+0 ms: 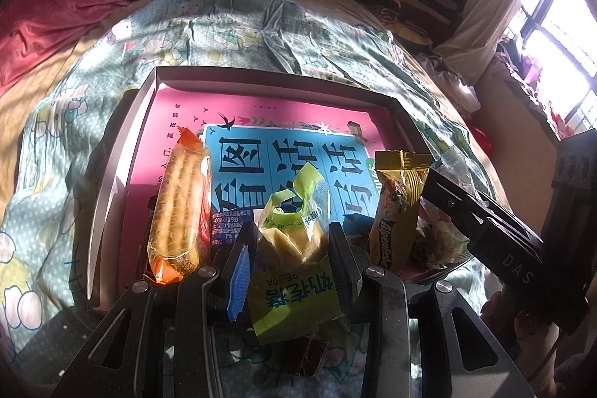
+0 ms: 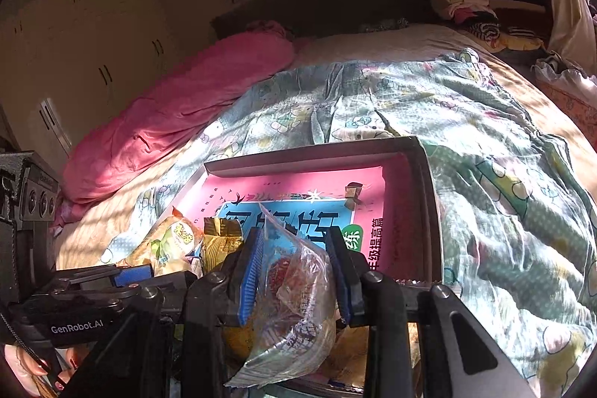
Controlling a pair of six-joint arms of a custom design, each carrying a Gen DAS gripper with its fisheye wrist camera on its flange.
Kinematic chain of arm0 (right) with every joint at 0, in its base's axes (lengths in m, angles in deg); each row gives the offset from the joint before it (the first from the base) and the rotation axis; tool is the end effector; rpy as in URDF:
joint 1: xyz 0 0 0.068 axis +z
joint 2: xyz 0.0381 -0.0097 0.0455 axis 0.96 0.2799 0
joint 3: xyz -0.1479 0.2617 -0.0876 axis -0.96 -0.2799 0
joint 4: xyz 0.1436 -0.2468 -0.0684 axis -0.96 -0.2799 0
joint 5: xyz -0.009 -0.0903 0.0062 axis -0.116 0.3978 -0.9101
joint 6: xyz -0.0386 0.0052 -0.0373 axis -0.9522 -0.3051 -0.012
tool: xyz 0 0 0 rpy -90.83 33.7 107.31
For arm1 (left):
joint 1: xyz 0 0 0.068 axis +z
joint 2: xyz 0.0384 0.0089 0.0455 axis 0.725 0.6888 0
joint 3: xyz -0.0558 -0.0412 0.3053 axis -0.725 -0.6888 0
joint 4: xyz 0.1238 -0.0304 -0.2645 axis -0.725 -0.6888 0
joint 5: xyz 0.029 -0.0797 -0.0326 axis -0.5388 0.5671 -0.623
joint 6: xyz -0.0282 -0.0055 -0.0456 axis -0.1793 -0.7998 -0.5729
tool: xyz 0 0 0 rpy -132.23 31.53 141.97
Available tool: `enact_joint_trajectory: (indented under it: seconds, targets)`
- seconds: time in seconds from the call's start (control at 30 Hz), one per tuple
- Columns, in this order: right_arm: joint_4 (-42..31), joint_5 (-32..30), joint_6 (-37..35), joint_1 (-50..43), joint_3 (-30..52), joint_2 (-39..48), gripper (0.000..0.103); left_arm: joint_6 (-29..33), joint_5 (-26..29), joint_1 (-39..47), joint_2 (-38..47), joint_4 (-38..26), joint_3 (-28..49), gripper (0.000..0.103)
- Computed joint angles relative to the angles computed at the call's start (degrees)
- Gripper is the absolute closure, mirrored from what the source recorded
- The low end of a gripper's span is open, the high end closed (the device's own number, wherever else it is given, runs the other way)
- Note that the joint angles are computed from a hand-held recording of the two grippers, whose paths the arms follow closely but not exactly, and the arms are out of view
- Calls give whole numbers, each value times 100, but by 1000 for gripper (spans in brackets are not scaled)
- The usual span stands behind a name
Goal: Organize snacks
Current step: 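Carry the green packet over the tray while the right tool carries the pastry there, then open the left tool to drop the green packet while the right tool releases the pastry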
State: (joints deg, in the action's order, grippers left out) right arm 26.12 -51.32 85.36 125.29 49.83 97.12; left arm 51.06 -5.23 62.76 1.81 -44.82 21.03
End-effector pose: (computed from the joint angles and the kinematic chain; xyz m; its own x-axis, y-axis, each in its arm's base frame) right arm 0.1279 0.1266 0.0914 -0.5566 0.3316 -0.7617 0.1415 0.9414 0.3063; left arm 0.2291 0.0444 0.1050 -0.7633 0.3203 -0.5610 0.5483 0.7804 -0.3005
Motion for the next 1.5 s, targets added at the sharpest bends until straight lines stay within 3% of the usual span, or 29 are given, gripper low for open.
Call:
enact_joint_trajectory:
  seconds: [0.47, 0.6, 0.97, 1.23, 1.5]
  targets:
    - [8, -53, 104, -14, -70, -126, 67, -252, -61, -174, 31, 186, 7, 63]
    - [-164, 101, 252, 87, -163, -455, 61, -289, -89, -190, -8, 232, -4, 63]
    - [-1054, 484, 699, 437, -249, -1360, 58, -272, -62, -103, -97, 144, 47, 62]
    - [-1819, 856, 969, 829, -99, -1689, 53, -210, -52, -28, -305, 53, 22, 49]
    - [-2629, 1294, 1470, 1284, 17, -1999, 45, -160, 37, 125, -392, -115, 100, 44]
